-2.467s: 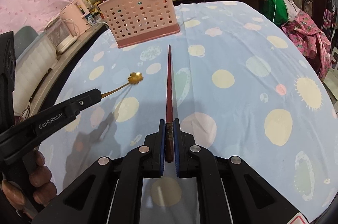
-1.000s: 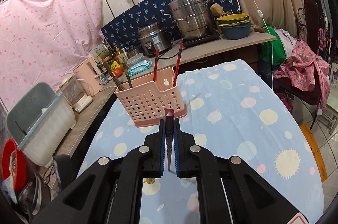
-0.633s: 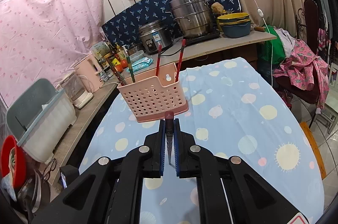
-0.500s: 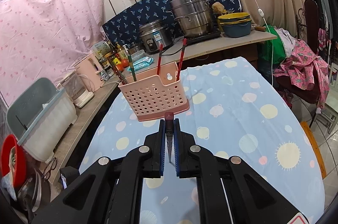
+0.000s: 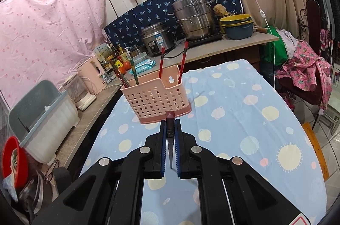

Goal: Organize utensils
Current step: 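Lift the gold spoon and dark red chopstick and carry them over the basket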

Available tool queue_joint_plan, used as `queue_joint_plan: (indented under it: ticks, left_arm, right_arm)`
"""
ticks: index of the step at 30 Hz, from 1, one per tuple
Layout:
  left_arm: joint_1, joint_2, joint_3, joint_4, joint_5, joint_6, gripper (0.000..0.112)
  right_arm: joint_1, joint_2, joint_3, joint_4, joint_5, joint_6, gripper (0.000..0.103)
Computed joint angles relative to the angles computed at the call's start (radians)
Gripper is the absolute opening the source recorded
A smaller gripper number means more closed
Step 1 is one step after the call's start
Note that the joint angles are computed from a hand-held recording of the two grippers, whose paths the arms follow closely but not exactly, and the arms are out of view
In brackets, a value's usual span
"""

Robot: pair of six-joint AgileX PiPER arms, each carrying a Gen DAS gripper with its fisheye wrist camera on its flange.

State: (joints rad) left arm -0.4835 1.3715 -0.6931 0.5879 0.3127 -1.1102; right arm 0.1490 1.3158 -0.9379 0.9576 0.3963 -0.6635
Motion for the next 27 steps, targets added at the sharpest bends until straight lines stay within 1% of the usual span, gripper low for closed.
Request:
queue_joint_plan:
  ticks: [3,6,14,16,18,20,23,25,27]
  left_arm:
    - [0.006,-0.028,-0.054,-0.024,0.047,0.049,0.001]
    - [0.01,-0.042,-0.113,-0.001,0.087,0.056,0.001]
    - [0.033,-0.02,-0.258,0.02,0.139,0.107,0.001]
    - [0.046,-0.009,-0.301,0.008,0.151,0.143,0.001]
    - [0.064,0.007,-0.365,0.0,0.168,0.185,0.001]
    - [0.082,0.034,-0.445,-0.003,0.189,0.227,0.001]
    - [0.118,0.094,-0.59,-0.008,0.218,0.292,0.001]
    - [0.147,0.153,-0.717,-0.021,0.243,0.341,0.001]
    - [0.161,0.211,-0.83,-0.008,0.264,0.365,0.001]
  right_arm:
    - [-0.002,0.0,-0.013,0.007,0.003,-0.011,0.007]
    - [0.004,0.002,-0.026,0.011,-0.004,-0.016,0.007]
    - [0.014,0.048,-0.106,-0.002,-0.005,-0.013,0.007]
    - [0.009,0.07,-0.149,0.001,0.009,-0.019,0.007]
    - [0.001,0.103,-0.218,-0.001,0.024,-0.021,0.007]
    - [0.005,0.135,-0.293,-0.036,0.018,0.007,0.007]
    - [0.014,0.207,-0.444,-0.14,0.009,0.093,0.007]
    - [0.018,0.277,-0.581,-0.226,0.015,0.177,0.007]
    - [0.014,0.334,-0.693,-0.274,0.033,0.237,0.007]
